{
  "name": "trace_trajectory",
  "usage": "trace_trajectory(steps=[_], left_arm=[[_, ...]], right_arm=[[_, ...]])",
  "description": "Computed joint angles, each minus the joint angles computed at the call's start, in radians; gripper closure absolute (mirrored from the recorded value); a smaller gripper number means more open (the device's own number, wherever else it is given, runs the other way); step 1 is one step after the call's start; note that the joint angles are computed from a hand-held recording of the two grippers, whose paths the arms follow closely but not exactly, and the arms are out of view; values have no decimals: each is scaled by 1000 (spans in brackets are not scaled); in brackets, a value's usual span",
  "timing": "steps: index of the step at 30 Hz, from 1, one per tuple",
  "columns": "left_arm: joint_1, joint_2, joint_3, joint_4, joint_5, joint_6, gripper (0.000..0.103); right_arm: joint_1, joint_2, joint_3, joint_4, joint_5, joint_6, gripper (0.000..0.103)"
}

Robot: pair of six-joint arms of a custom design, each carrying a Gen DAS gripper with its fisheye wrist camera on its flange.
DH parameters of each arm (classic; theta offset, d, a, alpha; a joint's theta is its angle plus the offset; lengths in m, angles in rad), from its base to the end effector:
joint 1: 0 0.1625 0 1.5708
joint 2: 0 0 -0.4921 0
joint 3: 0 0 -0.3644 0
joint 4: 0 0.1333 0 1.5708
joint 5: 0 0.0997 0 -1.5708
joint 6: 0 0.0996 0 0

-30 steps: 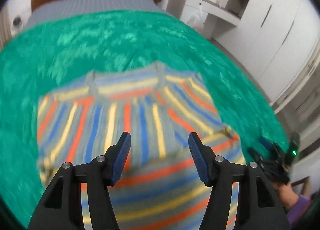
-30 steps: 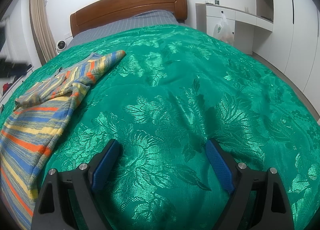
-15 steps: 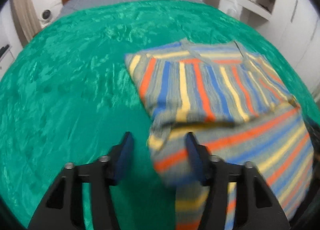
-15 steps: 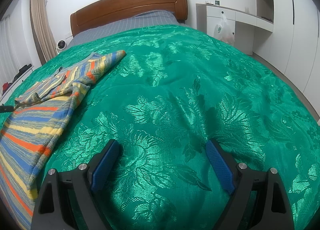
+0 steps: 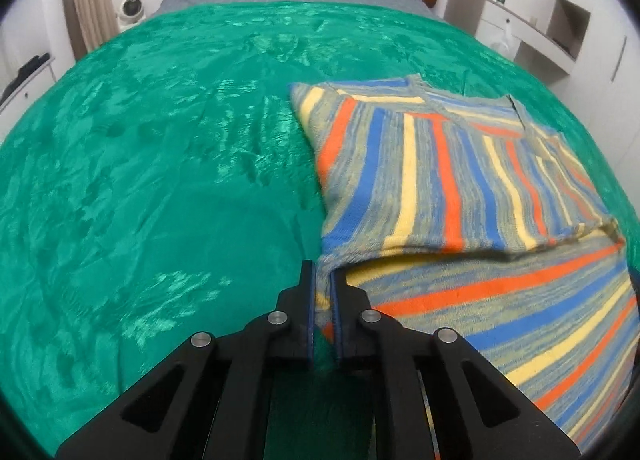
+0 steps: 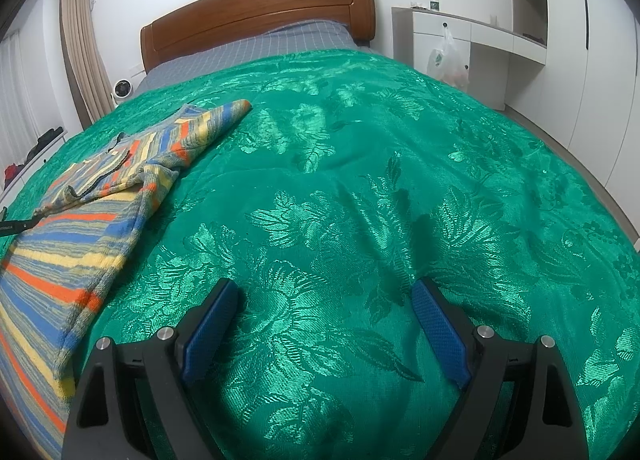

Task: Fold small clothes
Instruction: 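Lay the sleeve across the sweater body and open the left tool, then move both open tools to the sweater hem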

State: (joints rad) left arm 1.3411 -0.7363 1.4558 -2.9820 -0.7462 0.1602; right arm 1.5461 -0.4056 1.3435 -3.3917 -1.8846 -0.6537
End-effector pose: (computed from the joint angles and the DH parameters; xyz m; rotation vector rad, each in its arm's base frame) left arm 0.0283 -0.7857 0.2643 0.0866 2.2414 -0.8316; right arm 0.0827 -0.8065 0.0797 0.5723 -2.3398 0.9441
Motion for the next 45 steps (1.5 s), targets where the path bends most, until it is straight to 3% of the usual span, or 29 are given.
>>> trace_trajectory(steps=[2,6,7,9,13,17,24,28,30,31,34,38,45], left_arm=[[-14,-12,21,0,36,-21,85],[-70,-30,97,-127,191,47,33],[-88,-37,123,-188,221,80,25],[-114,-49,156,-261,257,123,21],[-165,-64,206,-396,327,226,17],[-186,-72,223,-456,351,271,16],[-192,-84,243,-462,353,244,16],[-182,-108,279,-407,339,141,14],[-172,-125,307,-360,320,68,14],[-168,-131,323,-342,315,39,14],[-161,-139,374,-336,312,-4,14],[-156,-150,439,-318,295,-79,14],[-169,-158,484,-291,286,-143,13]], right_arm=[[1,1,-2,-1,-3,-1,15],[1,3,-2,-3,-6,-3,15],[2,4,-3,-5,-10,-5,15],[4,7,-5,-9,-19,-10,15],[9,12,-12,-11,-40,-17,15],[16,19,-22,-10,-65,-25,14],[20,25,-31,-10,-80,-30,14],[25,27,-42,10,-100,-24,14],[38,27,-62,56,-150,-9,9],[52,30,-83,97,-209,8,4],[97,23,-103,191,-378,90,2],[154,-13,11,43,-452,40,2],[225,-35,124,-148,-491,-38,2]])
